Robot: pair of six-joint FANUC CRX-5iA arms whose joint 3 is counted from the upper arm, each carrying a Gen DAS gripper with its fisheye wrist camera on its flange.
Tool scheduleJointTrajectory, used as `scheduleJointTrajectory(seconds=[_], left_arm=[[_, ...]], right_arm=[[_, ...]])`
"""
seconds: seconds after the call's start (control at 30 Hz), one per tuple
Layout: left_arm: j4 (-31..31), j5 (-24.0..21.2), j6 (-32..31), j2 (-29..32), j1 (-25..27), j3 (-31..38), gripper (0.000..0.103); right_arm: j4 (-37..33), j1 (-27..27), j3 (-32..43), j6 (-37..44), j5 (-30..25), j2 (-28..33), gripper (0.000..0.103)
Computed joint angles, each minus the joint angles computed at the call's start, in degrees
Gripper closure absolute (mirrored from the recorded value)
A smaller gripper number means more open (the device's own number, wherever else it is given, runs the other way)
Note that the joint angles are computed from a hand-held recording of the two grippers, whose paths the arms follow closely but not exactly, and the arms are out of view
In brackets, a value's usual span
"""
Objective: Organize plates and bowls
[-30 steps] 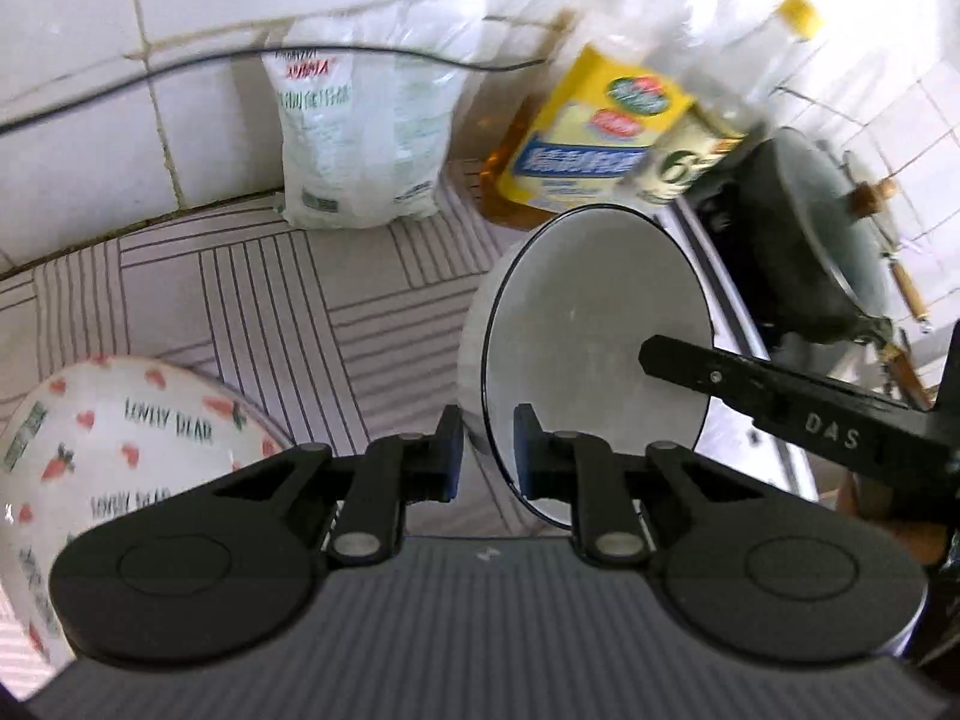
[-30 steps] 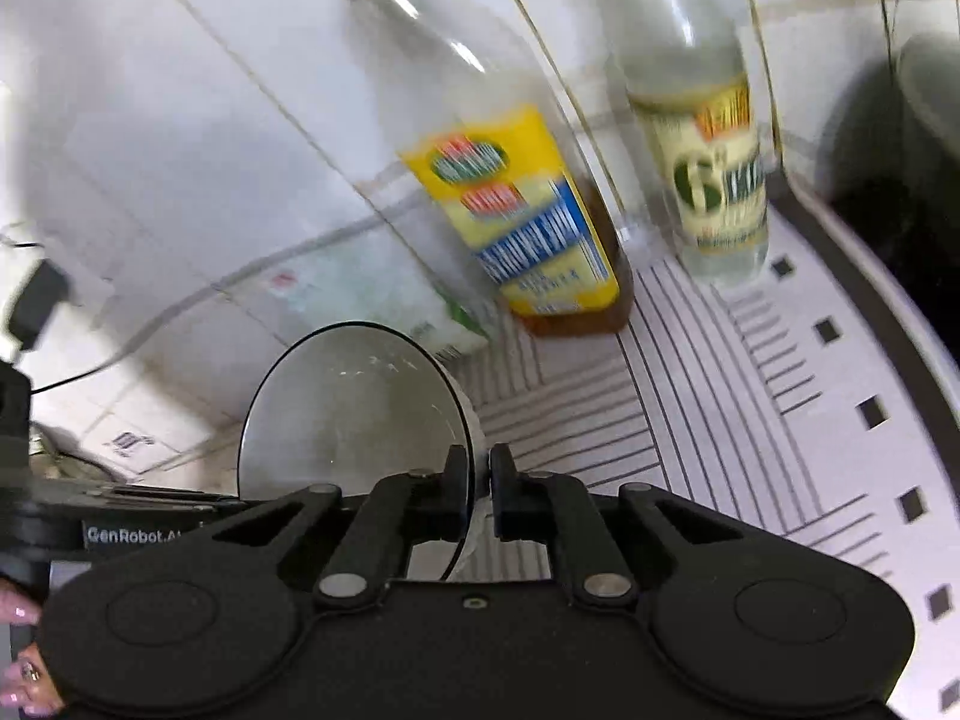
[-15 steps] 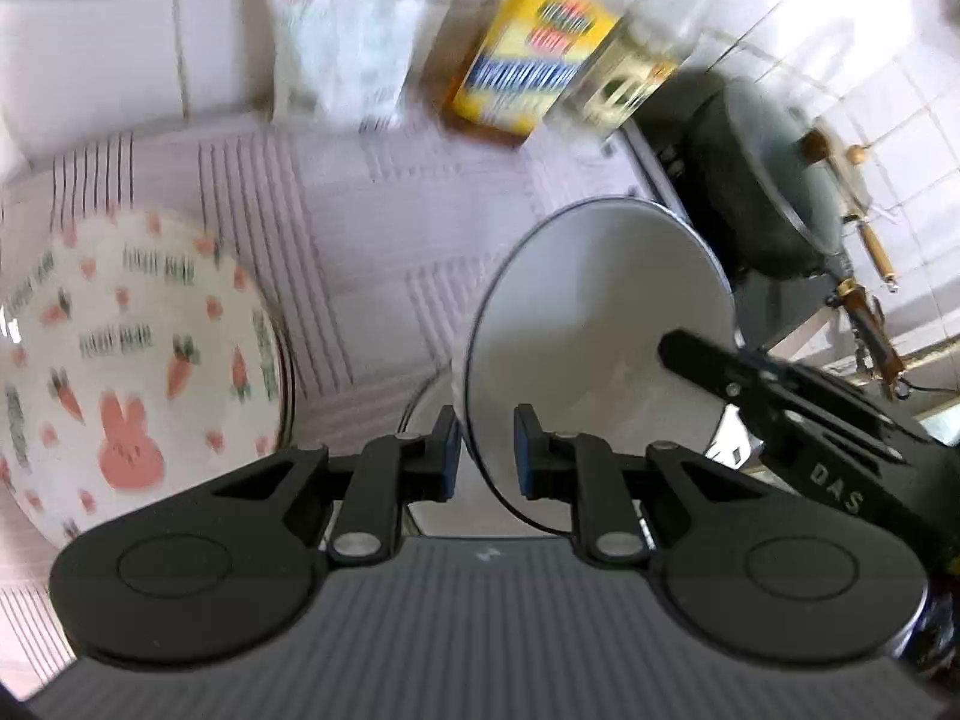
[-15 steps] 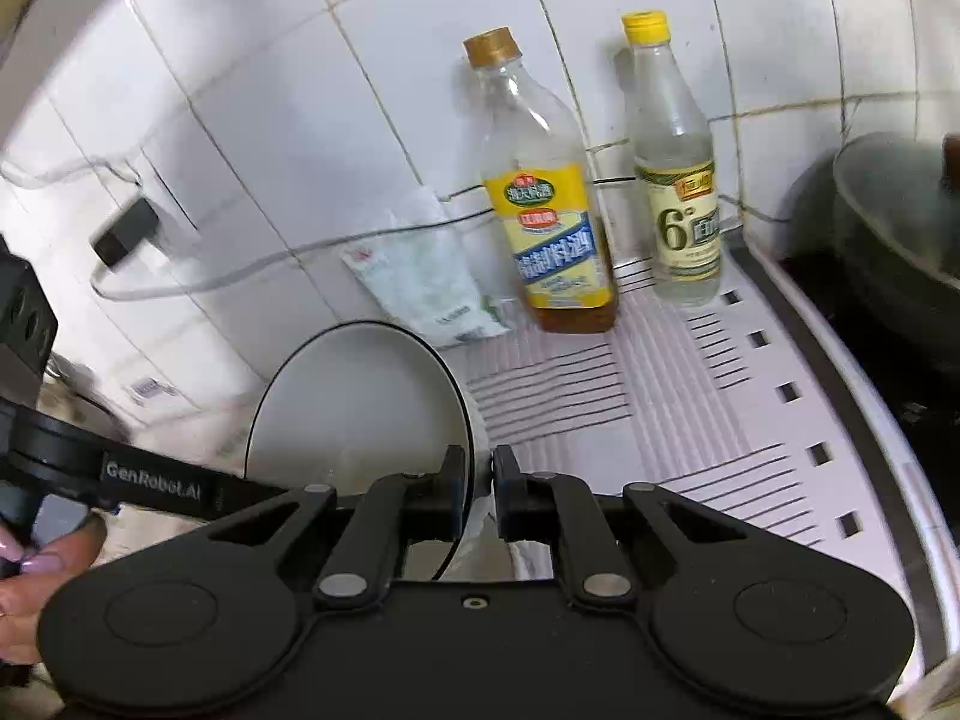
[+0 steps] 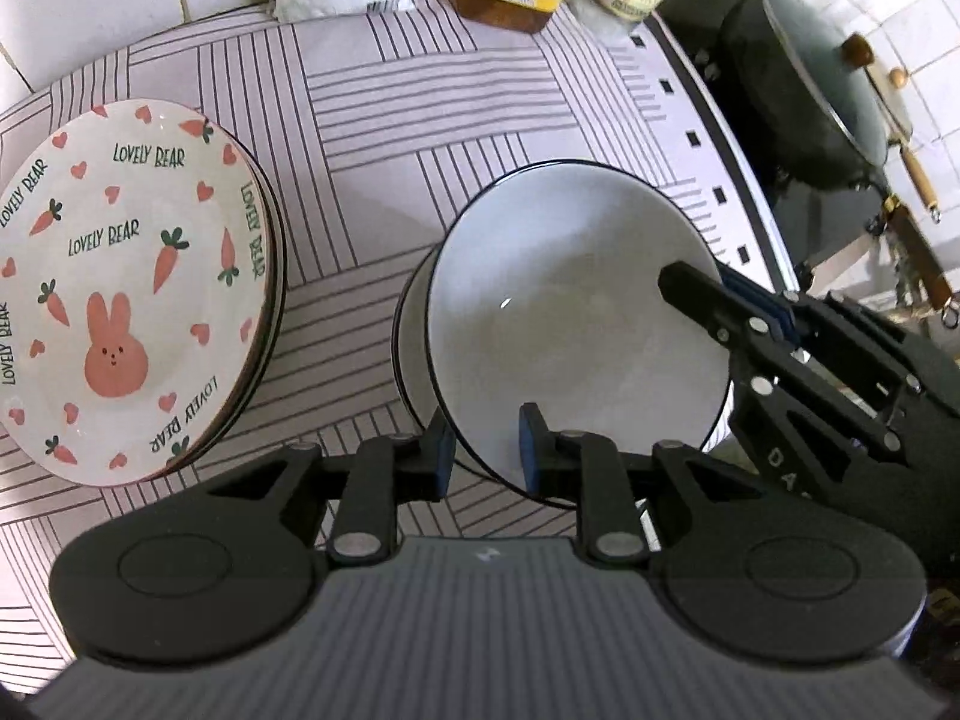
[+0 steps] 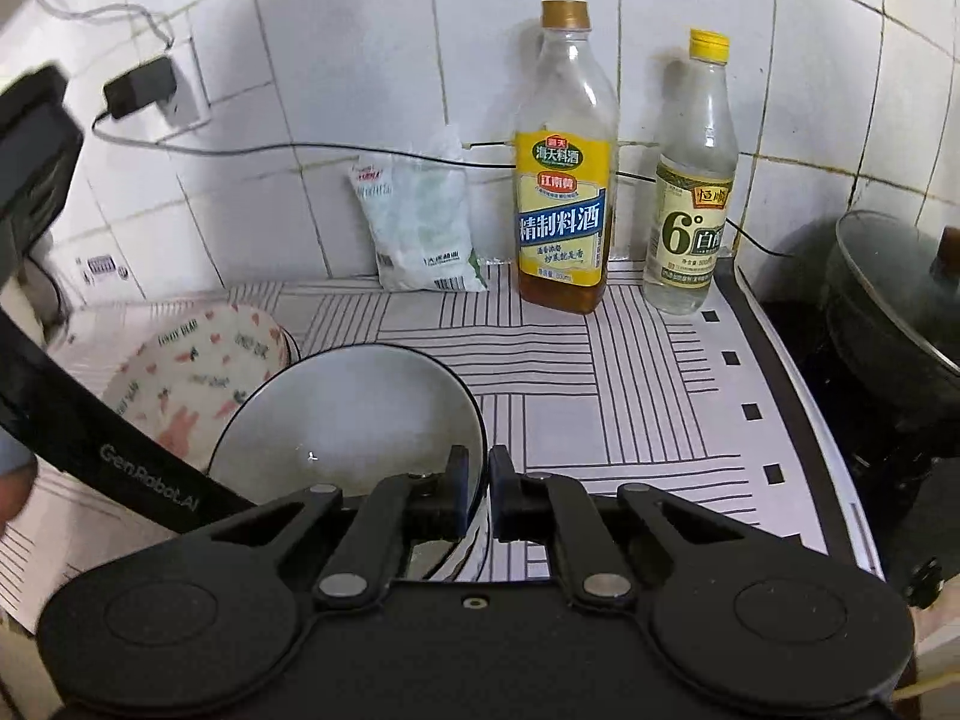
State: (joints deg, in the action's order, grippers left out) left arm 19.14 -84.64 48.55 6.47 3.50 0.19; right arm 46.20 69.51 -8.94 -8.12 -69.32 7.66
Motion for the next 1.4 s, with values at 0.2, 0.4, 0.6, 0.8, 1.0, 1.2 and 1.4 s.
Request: scheduleJointTrajectory(seconds=[0.2, 0.4, 0.6, 0.8, 1.0, 1.2, 1.4], left_arm=[[-0.22, -0.27, 0.55, -0.03, -0.19, 0.39, 0.075], [-1.01, -0.6, 1.69, 0.25, -0.53, 1.01, 0.07], [-0.66, 0.23, 2.3, -0.09, -0.26, 0.5, 0.069], [0.23, 0.57, 2.99, -0.56, 0.45, -0.37, 0.069], [3.16, 1.12, 1.34, -2.62, 2.92, -2.4, 0.066], [4.48, 2.33, 0.99, -6.41, 3.48, -3.39, 0.065], [5.83, 3.23, 3.48, -10.66, 5.0, -5.46, 0.064]], right_arm=[[0.52, 0.25, 0.03, 0.65, -0.47, 0.8, 0.093], [-0.15, 0.65, 1.75, 4.65, -2.11, 2.72, 0.093], [0.73, 0.96, 1.98, 5.77, -3.2, 3.55, 0.092], [1.19, 1.14, 2.43, 8.28, -4.2, 4.46, 0.094], [2.87, 1.29, -0.32, 5.26, -0.78, 1.41, 0.092], [8.44, 1.28, -4.79, 0.05, 3.16, -2.65, 0.092], [11.2, 2.68, -9.38, -2.26, 6.65, -7.91, 0.082]])
